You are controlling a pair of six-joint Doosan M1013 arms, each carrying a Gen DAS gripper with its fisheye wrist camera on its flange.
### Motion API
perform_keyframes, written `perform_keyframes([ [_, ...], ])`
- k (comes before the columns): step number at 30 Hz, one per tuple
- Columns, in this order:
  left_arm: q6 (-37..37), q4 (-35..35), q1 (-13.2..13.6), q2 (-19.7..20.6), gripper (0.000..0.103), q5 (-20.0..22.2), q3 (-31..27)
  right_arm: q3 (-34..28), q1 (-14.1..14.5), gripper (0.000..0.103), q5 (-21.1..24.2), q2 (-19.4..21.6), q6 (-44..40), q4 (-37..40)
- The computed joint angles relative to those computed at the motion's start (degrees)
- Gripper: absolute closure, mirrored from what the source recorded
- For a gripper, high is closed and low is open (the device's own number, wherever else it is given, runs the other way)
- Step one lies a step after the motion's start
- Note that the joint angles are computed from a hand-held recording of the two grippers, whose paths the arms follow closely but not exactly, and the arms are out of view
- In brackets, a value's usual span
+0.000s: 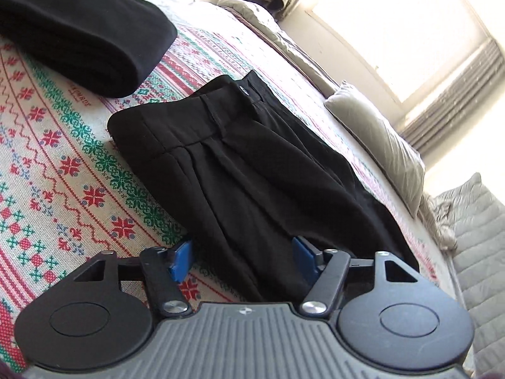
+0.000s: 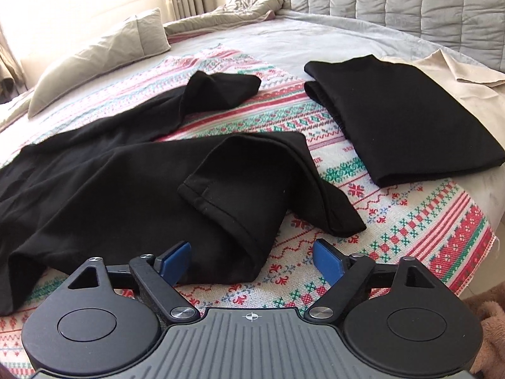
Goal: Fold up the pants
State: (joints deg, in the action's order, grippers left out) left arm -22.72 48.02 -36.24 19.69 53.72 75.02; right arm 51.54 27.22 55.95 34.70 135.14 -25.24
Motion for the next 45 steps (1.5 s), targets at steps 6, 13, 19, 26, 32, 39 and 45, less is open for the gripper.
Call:
perform_keyframes([
  [6,-5.63,4.05,-0.04,0.47,0.066,1.74,0.94,-0.92,1.28,0.062,-1.37,1.44,1.57,-6.33],
  [13,-5.1,7.57,-1.4,0.32,0.081,7.89,0.13,-0.96,1.69,0.101,0.27,1.32,9.85,-15.1],
  [19,4.51,6.33,-2.86,-0.16,0.082,17.75,-2.89,3.46,0.2,0.101,-0.52,-2.84,15.66,-13.98],
  [26,14.28,1.2,-3.71,-0.86,0.082,21.97,-2.62,5.59,-0.19,0.101,3.15,-4.42,14.43,-10.9],
  [32,21.04,-3.67,-3.43,0.12,0.065,24.17,-3.73,3.56,-0.36,0.092,8.69,-2.89,12.45,-9.05],
  [39,21.79,6.96,-6.76,1.68,0.025,30.57,-6.23,4.41,0.37,0.071,11.99,-3.92,22.06,-18.99],
  [45,26.43,8.95,-7.63,2.72,0.009,23.27,-8.83,4.65,-0.01,0.071,5.6,-4.57,20.06,-20.58],
])
